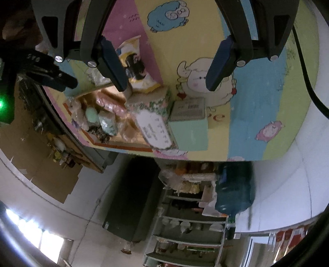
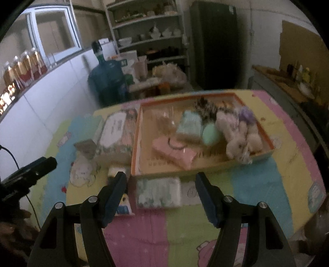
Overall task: Organize soft objects
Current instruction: 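Grasp the yellow-black packaged toy with the left gripper while the right gripper grasps the white-green pack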
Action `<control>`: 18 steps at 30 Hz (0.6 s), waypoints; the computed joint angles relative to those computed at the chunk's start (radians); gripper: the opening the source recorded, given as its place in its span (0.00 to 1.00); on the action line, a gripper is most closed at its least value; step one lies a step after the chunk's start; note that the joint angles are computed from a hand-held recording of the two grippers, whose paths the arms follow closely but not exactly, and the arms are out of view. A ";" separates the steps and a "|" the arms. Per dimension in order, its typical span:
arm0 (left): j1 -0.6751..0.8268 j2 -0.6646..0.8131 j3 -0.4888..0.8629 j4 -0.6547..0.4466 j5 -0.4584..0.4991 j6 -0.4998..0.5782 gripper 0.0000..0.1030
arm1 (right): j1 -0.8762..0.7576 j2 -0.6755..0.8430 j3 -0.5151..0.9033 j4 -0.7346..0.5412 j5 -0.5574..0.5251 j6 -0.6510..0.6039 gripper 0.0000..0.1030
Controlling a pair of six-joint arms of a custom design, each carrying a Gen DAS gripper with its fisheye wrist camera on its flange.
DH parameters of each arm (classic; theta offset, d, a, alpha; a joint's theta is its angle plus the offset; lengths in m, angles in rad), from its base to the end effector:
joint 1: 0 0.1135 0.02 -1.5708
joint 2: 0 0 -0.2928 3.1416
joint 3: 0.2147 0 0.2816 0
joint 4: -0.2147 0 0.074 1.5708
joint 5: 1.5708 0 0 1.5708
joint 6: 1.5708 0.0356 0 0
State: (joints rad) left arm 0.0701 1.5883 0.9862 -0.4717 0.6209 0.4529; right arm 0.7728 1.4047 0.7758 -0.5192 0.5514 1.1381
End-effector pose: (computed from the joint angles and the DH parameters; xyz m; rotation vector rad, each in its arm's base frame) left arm 0.3356 0.0028 0.2094 0.6610 2.3640 -0.5977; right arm 0.2079 0.1767 0.1938 0.5927 2.3882 0.0292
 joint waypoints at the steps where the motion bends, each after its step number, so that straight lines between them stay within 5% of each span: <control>1: 0.002 0.002 -0.003 0.000 -0.002 0.002 0.76 | -0.004 0.012 -0.006 0.014 -0.013 0.000 0.69; 10: 0.021 0.013 -0.023 -0.008 -0.026 0.010 0.76 | -0.045 0.154 -0.018 0.157 -0.121 -0.063 0.75; 18: 0.025 0.008 -0.031 -0.015 -0.027 0.017 0.76 | -0.068 0.279 0.048 0.134 -0.120 -0.096 0.76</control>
State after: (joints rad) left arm 0.0954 1.5964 0.9554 -0.4867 0.5940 0.4704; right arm 0.7051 1.6838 0.8236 -0.3848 0.4317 1.0418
